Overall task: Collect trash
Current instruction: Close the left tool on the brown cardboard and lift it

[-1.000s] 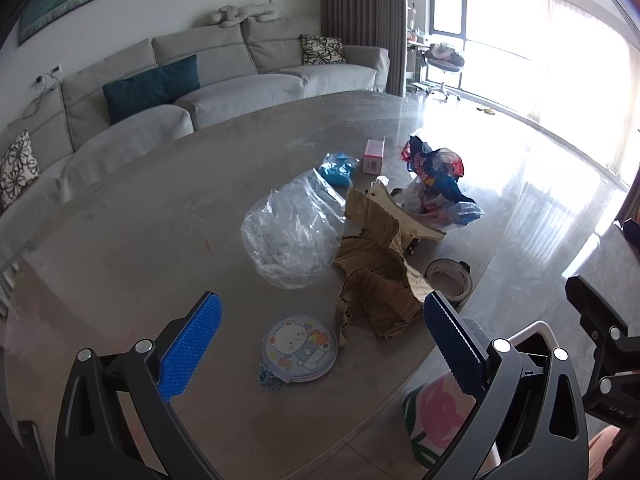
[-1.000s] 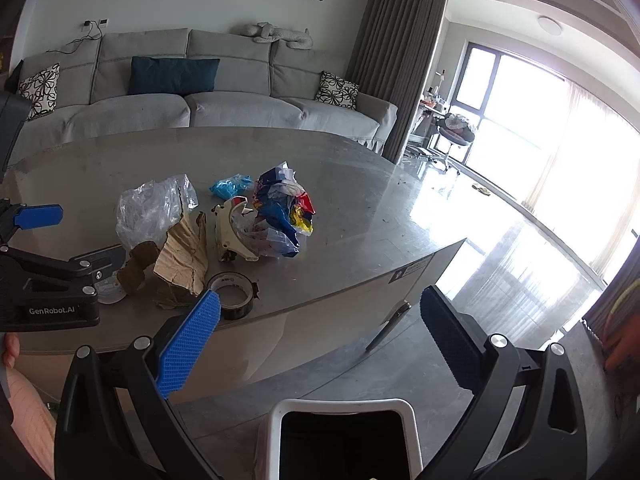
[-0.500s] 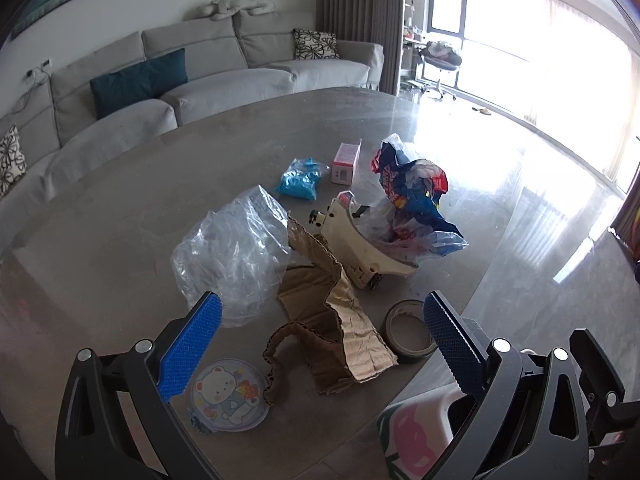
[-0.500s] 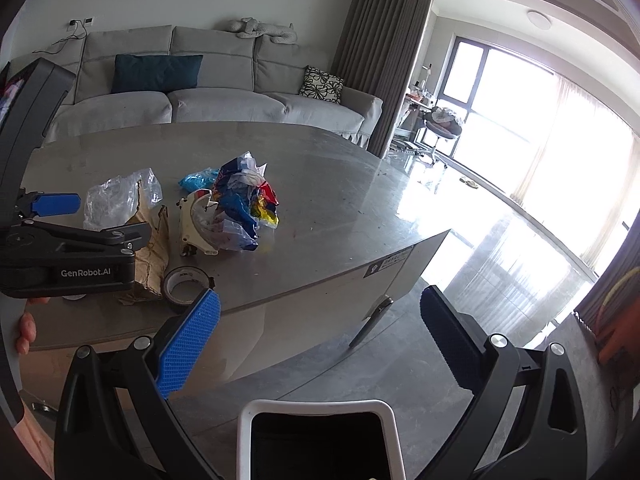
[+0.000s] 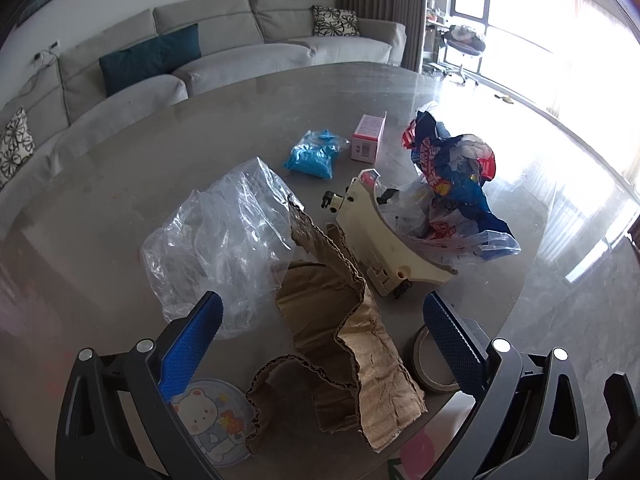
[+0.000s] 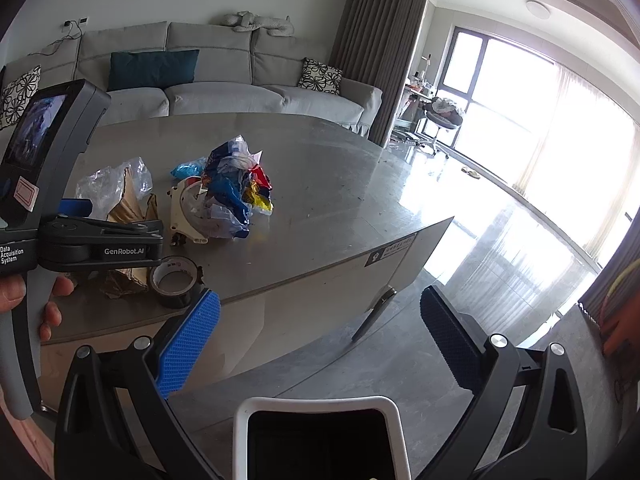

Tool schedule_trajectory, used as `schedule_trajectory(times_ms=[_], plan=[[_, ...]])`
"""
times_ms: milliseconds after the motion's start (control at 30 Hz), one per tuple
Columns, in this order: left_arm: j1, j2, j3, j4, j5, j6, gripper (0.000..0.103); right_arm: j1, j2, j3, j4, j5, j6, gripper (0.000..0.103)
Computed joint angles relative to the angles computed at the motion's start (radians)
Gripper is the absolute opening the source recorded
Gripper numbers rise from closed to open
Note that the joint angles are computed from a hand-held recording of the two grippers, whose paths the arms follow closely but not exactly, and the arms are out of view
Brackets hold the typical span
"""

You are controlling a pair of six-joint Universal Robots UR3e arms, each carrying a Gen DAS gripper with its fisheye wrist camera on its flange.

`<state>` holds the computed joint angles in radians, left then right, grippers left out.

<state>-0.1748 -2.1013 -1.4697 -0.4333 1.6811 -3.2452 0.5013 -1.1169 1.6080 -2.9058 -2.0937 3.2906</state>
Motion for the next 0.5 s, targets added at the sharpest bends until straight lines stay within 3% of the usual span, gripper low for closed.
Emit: schedule_trajectory(times_ms=[233,400,433,500], plan=[[0.015,-0.019,-0.002,0.000,-0.013,0.026,0.085,0.004,0.011,-0.005,-0.003,0.008,-0.002,0.100],[0.020,-0.027,0.003,-0.011,-0.040,0.048,0.061,0.004,0.005,0.002,-0.006,0.016,0.007,0.100],[0.021,-0.027,0.006,-0.020,-0.049,0.055,0.050,0.003,0.002,0.004,-0.004,0.023,0.009,0.100],[0.015,-0.044,0.014,-0.002,-0.039,0.056,0.046,-0.005,-0.006,0.007,0.006,0.043,0.016,0.100]])
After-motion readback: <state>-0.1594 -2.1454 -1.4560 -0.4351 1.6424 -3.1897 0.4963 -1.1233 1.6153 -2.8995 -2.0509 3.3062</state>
